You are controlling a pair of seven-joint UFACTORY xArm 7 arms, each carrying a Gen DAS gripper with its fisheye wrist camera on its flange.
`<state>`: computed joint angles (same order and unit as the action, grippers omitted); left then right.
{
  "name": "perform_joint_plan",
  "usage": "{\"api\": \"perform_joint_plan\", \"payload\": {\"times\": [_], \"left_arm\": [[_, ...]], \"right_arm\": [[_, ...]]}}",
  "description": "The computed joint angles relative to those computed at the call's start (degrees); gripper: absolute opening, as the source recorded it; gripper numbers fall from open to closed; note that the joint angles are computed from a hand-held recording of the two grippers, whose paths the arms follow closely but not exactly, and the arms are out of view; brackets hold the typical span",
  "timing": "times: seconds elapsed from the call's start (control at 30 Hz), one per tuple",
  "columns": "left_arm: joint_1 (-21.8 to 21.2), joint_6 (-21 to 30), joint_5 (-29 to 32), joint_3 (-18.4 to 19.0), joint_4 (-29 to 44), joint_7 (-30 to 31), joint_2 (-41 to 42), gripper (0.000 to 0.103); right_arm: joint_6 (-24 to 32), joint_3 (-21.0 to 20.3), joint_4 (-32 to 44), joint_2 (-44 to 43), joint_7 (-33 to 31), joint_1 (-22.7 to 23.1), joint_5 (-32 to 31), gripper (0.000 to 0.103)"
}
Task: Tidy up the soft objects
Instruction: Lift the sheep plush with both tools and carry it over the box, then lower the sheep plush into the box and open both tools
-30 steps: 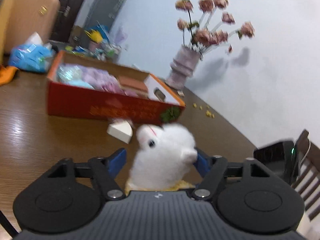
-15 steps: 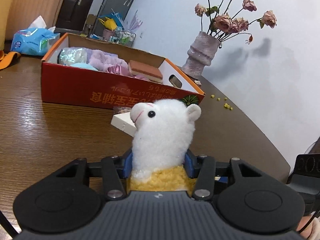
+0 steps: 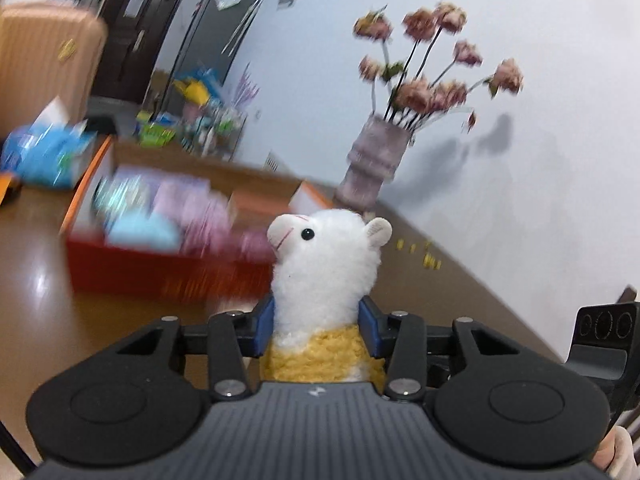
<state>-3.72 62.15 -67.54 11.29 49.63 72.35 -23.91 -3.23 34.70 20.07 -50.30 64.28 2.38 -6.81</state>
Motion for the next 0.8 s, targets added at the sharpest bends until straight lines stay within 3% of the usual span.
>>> {"api": "perform_joint_plan", "payload": {"times": [0.13, 0.23, 0.37, 0.47, 0.5, 0.57, 0.67, 0.8], "left_arm": [[-2.96, -6.01, -5.81, -4.07, 9.99, -1.86, 8.23, 0.044], [-3.8, -10.73, -6.98, -7.59, 19.01, -4.25, 16.79, 0.043], [-3.38, -14.28, 3.54, -12.37, 31.65, -17.75, 29.02, 0.043], [-3.98, -16.44, 13.71, -14.52, 38.7, -26.07, 36.37, 0.043], [-4.56, -16.46, 18.17, -14.75, 40.78, -29.69, 38.58, 0.043], [-5.2, -17.26, 24.05, -15.22, 42.23, -33.51, 40.87, 0.048], [-5.25, -16.98, 30.61, -15.76, 43.94, -38.36, 42.03, 0.056], [-3.92, -13.77, 35.82, -16.97, 46.37, -44.28, 42.64, 0.056]], "right_arm": [[-0.36, -8.69, 7.23, 7.61, -11.71, -3.19, -4.82, 0.039], [-1.91, -16.64, 14.1, 17.68, -20.87, -2.08, -6.04, 0.039], [0.92, -32.22, 22.82, 30.01, -31.33, 9.86, -2.52, 0.039], [6.03, -45.18, 29.24, 37.48, -41.15, 22.27, 7.62, 0.039], [8.41, -47.05, 31.43, 39.67, -43.42, 23.91, 10.38, 0.039], [13.6, -46.05, 35.48, 43.43, -44.31, 22.22, 11.18, 0.036], [19.03, -42.28, 39.89, 46.37, -40.09, 18.7, 5.87, 0.04], [22.92, -39.66, 42.95, 47.9, -41.66, 16.69, 10.91, 0.039]]}}
